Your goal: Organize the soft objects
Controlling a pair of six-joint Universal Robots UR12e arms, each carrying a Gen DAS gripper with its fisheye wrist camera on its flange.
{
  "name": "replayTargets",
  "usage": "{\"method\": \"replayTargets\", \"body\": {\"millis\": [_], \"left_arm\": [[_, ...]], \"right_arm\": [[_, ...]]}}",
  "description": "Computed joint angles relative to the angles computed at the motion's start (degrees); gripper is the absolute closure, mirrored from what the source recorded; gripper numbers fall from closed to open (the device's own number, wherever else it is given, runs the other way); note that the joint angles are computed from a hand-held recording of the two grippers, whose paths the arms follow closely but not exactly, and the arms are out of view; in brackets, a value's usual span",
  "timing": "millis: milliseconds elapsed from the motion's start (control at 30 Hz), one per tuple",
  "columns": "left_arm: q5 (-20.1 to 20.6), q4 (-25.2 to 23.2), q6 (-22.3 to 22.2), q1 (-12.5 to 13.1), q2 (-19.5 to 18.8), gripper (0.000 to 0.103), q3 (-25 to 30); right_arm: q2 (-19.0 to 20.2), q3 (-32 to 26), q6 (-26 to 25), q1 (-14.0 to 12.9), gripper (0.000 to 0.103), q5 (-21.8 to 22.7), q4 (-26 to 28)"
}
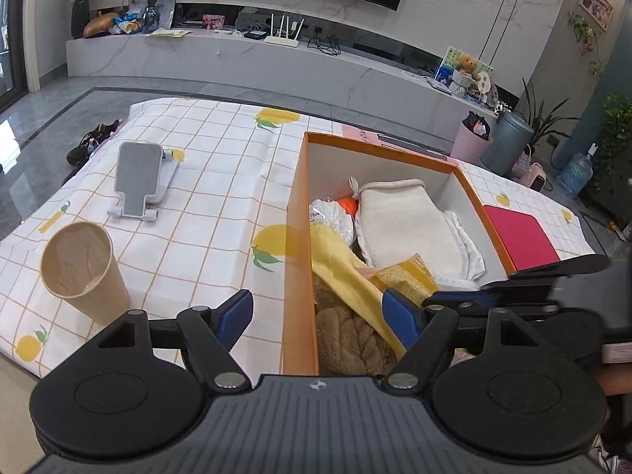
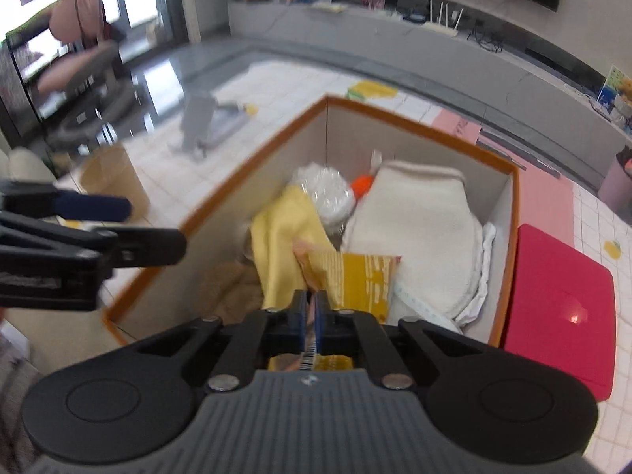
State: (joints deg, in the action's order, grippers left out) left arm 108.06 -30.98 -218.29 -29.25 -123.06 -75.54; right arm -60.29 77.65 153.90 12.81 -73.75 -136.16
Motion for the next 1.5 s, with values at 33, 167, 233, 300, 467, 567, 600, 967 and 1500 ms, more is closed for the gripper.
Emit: {"method": "replayTargets", "body": {"millis": [33,167,233,300,467,567,600,967,1500], "left_arm": [[-0.13,-0.22,0.30,-0.02,-0.05,0.015,0.10],[0.26,-0.97,0.79,-0.11,-0.32,0.015,0.51],[0.11,-1.32,0.82,-0.06,-0.39,0.015,0.65],[-0.16,-1.44,0.58,0.02,-0.32,0.015,0.51],[-0.21,-1.62,-0.29,0.19,-0.17,0.015,0.38],[-0.28,-1.62,-0.54,0.16,-0.16,0.015,0.42],[-0.30,-1.60,-0.43,0.16,-0.18,0.015,0.44],[0.77,-1.09,0.44,-0.20,-0.11,0.015,0.57],[27.18,10.44,11.73,-9.06,-5.12,0.007,8.16]], "right_arm": [[0.67,-0.81,0.21,0.20,0.103,-1.09,1.28],[2.24,-2.81,1.46,0.22,0.103,-3.00,5.37],[2.80,-3.34,2.33,0.54,0.103,-6.21,4.69],[3.31,-3.58,2.70,0.38,0.103,-7.10,3.44],[3.80,-4.62,3.57,0.07,0.103,-6.63,4.96],[3.76,-5.99,2.73,0.53,0.103,-3.13,12.82],[3.44,-5.68,1.44,0.37,0.103,0.49,14.21],[1.06,-1.44,5.31,-0.10,0.095,5.60,7.56],[-12.79,22.83,21.82,-6.46,0.013,4.55,-37.87]]}}
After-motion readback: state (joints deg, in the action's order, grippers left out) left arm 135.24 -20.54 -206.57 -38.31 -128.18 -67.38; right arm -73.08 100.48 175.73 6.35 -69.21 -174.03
